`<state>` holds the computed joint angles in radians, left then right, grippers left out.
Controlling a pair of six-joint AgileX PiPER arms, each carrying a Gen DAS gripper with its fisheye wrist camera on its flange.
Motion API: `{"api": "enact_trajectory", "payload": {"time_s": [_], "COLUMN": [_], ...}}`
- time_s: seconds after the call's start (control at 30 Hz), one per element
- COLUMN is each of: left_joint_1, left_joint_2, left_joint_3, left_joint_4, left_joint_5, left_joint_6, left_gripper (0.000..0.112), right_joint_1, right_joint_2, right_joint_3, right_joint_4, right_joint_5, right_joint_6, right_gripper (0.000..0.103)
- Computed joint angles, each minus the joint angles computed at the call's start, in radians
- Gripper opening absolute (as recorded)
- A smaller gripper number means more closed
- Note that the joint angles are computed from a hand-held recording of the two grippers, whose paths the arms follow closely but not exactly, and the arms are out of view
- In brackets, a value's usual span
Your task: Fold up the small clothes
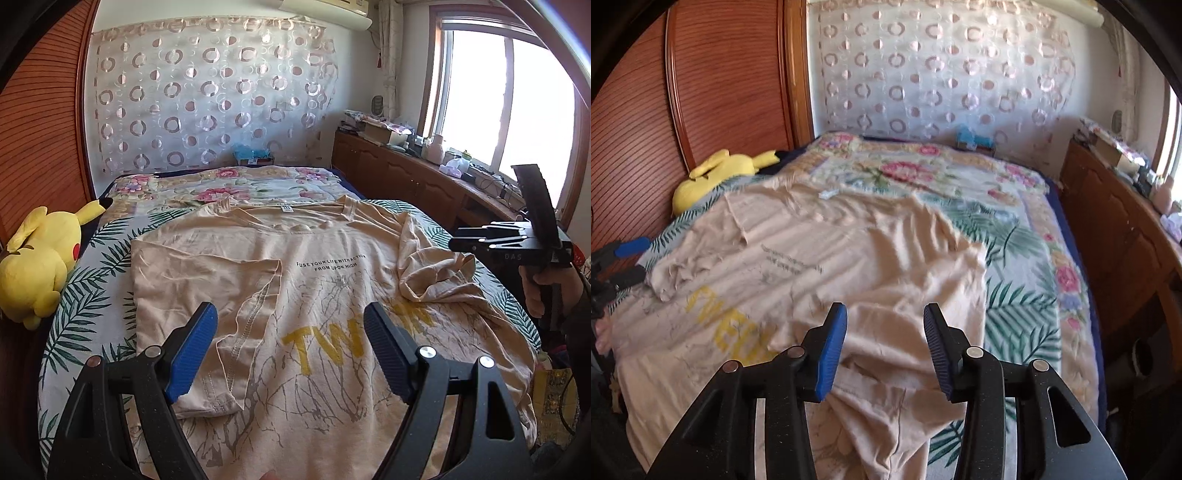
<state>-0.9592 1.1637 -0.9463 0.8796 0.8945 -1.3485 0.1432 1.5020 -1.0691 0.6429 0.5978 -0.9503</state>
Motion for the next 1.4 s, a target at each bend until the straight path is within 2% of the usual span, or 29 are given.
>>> {"api": "enact_trajectory", "payload": {"time_s": [0.23, 0.3, 0.33, 0.37, 0.4, 0.57, 0.7, 0.87, 0.9, 0.93, 1.0, 1.07, 1.13, 1.23, 1.4], "left_joint_1": [-0.001, 0.000, -0.001, -0.002, -0.004, -0.003, 0.001, 0.002, 0.003, 0.003, 0.004, 0.010, 0.013, 0.021, 0.012], "left_joint_2": [0.023, 0.026, 0.026, 0.027, 0.027, 0.019, 0.014, 0.007, 0.005, 0.003, 0.002, 0.002, -0.001, 0.003, 0.015], "left_joint_3": [-0.004, -0.003, -0.002, -0.001, 0.000, 0.009, 0.016, 0.024, 0.025, 0.025, 0.025, 0.025, 0.029, 0.028, 0.020], "left_joint_4": [-0.021, -0.025, -0.026, -0.027, -0.027, -0.028, -0.028, -0.034, -0.035, -0.037, -0.038, -0.042, -0.041, -0.046, -0.053], "left_joint_5": [-0.018, -0.022, -0.022, -0.021, -0.021, -0.020, -0.024, -0.025, -0.024, -0.022, -0.021, -0.025, -0.027, -0.039, -0.048], "left_joint_6": [0.020, 0.022, 0.022, 0.021, 0.020, 0.016, 0.009, 0.009, 0.010, 0.012, 0.015, 0.019, 0.016, 0.023, 0.035], "left_gripper": [0.082, 0.082, 0.082, 0.082, 0.082, 0.082, 0.082, 0.082, 0.082, 0.082, 0.082, 0.082, 0.082, 0.082, 0.082], "right_joint_1": [0.056, 0.094, 0.106, 0.112, 0.122, 0.119, 0.140, 0.183, 0.185, 0.185, 0.176, 0.160, 0.118, 0.103, 0.041], "right_joint_2": [0.054, 0.082, 0.099, 0.115, 0.125, 0.108, 0.113, 0.149, 0.151, 0.152, 0.132, 0.096, 0.067, -0.008, -0.039], "right_joint_3": [-0.002, -0.019, -0.035, -0.054, -0.074, -0.147, -0.233, -0.300, -0.291, -0.285, -0.244, -0.182, -0.132, -0.037, 0.067], "right_joint_4": [-0.022, -0.094, -0.123, -0.128, -0.145, -0.052, -0.014, 0.001, 0.015, 0.025, 0.028, 0.029, 0.068, 0.011, 0.015], "right_joint_5": [0.022, -0.014, -0.018, -0.008, 0.005, 0.078, 0.133, 0.147, 0.146, 0.146, 0.115, 0.065, 0.074, 0.059, 0.083], "right_joint_6": [0.015, 0.079, 0.106, 0.109, 0.123, 0.060, 0.078, 0.137, 0.127, 0.115, 0.088, 0.064, 0.000, 0.022, -0.025], "right_gripper": [0.045, 0.045, 0.040, 0.028, 0.002, 0.002, 0.002, 0.004, 0.011, 0.025, 0.036, 0.036, 0.036, 0.036, 0.036]}}
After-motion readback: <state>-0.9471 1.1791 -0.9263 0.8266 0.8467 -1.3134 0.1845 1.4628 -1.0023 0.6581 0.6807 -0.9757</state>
